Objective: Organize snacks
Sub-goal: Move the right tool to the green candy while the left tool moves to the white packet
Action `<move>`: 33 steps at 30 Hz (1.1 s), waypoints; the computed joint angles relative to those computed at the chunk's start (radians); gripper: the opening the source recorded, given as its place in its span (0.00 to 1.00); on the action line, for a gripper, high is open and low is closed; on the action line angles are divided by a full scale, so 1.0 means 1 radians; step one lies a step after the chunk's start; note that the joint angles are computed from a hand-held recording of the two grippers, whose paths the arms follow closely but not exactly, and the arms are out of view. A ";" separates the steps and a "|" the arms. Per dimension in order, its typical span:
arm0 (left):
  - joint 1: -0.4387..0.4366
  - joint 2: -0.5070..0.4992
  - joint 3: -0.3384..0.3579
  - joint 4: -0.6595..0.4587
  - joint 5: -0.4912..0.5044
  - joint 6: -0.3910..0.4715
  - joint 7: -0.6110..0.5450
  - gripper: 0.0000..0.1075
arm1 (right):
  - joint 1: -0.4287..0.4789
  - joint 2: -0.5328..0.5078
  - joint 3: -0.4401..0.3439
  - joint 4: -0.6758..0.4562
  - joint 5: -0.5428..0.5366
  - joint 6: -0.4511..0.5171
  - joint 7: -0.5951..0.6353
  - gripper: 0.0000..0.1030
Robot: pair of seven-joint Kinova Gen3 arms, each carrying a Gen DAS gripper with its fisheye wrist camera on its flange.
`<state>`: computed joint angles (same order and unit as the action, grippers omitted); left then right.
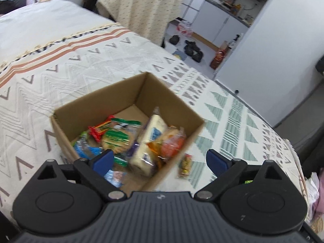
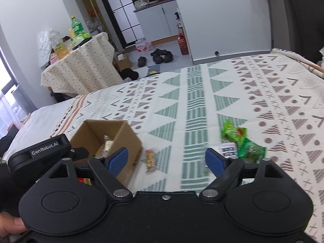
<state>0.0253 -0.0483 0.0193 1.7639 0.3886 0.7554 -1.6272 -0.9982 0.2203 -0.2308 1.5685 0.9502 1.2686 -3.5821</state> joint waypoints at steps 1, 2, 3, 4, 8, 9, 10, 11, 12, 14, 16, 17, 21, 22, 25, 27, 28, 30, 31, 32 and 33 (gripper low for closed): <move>0.005 -0.004 0.003 0.003 0.003 -0.002 -0.011 0.90 | -0.001 -0.008 -0.001 0.011 -0.003 0.004 -0.009 0.85; 0.011 -0.010 0.008 0.009 0.002 -0.007 -0.017 0.90 | -0.002 -0.017 -0.003 0.023 -0.005 0.008 -0.017 0.86; 0.018 -0.014 0.014 0.013 -0.003 -0.014 -0.018 0.90 | -0.001 -0.027 -0.007 0.038 -0.007 0.010 -0.026 0.86; 0.025 -0.019 0.019 0.019 -0.008 -0.020 -0.018 0.90 | 0.001 -0.037 -0.012 0.050 -0.010 0.013 -0.033 0.86; 0.055 -0.029 0.033 0.034 -0.023 -0.034 -0.029 0.90 | 0.008 -0.069 -0.037 0.099 -0.006 0.035 -0.069 0.93; 0.061 -0.030 0.036 0.037 -0.027 -0.037 -0.029 0.90 | 0.011 -0.079 -0.044 0.114 -0.005 0.037 -0.079 0.93; 0.068 -0.030 0.040 0.040 -0.031 -0.041 -0.030 0.90 | 0.015 -0.088 -0.051 0.128 -0.005 0.037 -0.089 0.93; 0.074 -0.030 0.042 0.044 -0.033 -0.046 -0.033 0.90 | 0.019 -0.096 -0.058 0.141 -0.005 0.038 -0.100 0.94; 0.081 -0.031 0.047 0.048 -0.040 -0.053 -0.033 0.90 | 0.023 -0.105 -0.065 0.155 -0.006 0.040 -0.110 0.94; 0.095 -0.032 0.054 0.056 -0.051 -0.067 -0.038 0.90 | 0.033 -0.120 -0.079 0.181 -0.009 0.040 -0.130 0.94; 0.109 -0.032 0.062 0.064 -0.064 -0.080 -0.046 0.90 | 0.043 -0.135 -0.092 0.210 -0.012 0.037 -0.149 0.94; 0.117 -0.034 0.069 0.073 -0.073 -0.096 -0.048 0.90 | 0.049 -0.144 -0.097 0.225 -0.013 0.034 -0.158 0.94; 0.154 -0.032 0.095 0.096 -0.114 -0.143 -0.050 0.90 | 0.072 -0.172 -0.121 0.293 -0.013 0.011 -0.192 0.94; 0.161 -0.027 0.101 0.099 -0.124 -0.153 -0.043 0.90 | 0.079 -0.178 -0.125 0.308 -0.014 0.003 -0.197 0.94; 0.187 -0.011 0.120 0.100 -0.157 -0.176 -0.021 0.90 | 0.098 -0.194 -0.137 0.360 -0.008 -0.025 -0.237 0.94; 0.204 -0.001 0.131 0.104 -0.179 -0.190 -0.014 0.90 | 0.109 -0.205 -0.144 0.394 -0.002 -0.046 -0.277 0.94; 0.212 0.005 0.136 0.105 -0.191 -0.195 -0.009 0.90 | 0.115 -0.210 -0.147 0.410 0.002 -0.059 -0.298 0.94; 0.225 0.020 0.141 0.104 -0.201 -0.202 -0.003 0.90 | 0.129 -0.217 -0.150 0.435 0.007 -0.083 -0.324 0.93; 0.230 0.028 0.143 0.103 -0.206 -0.206 0.003 0.90 | 0.138 -0.223 -0.149 0.450 0.011 -0.102 -0.334 0.93; 0.236 0.037 0.146 0.098 -0.214 -0.206 0.013 0.90 | 0.147 -0.227 -0.149 0.462 0.014 -0.121 -0.340 0.91; 0.243 0.046 0.150 0.092 -0.228 -0.202 0.031 0.90 | 0.157 -0.231 -0.147 0.476 0.017 -0.141 -0.346 0.89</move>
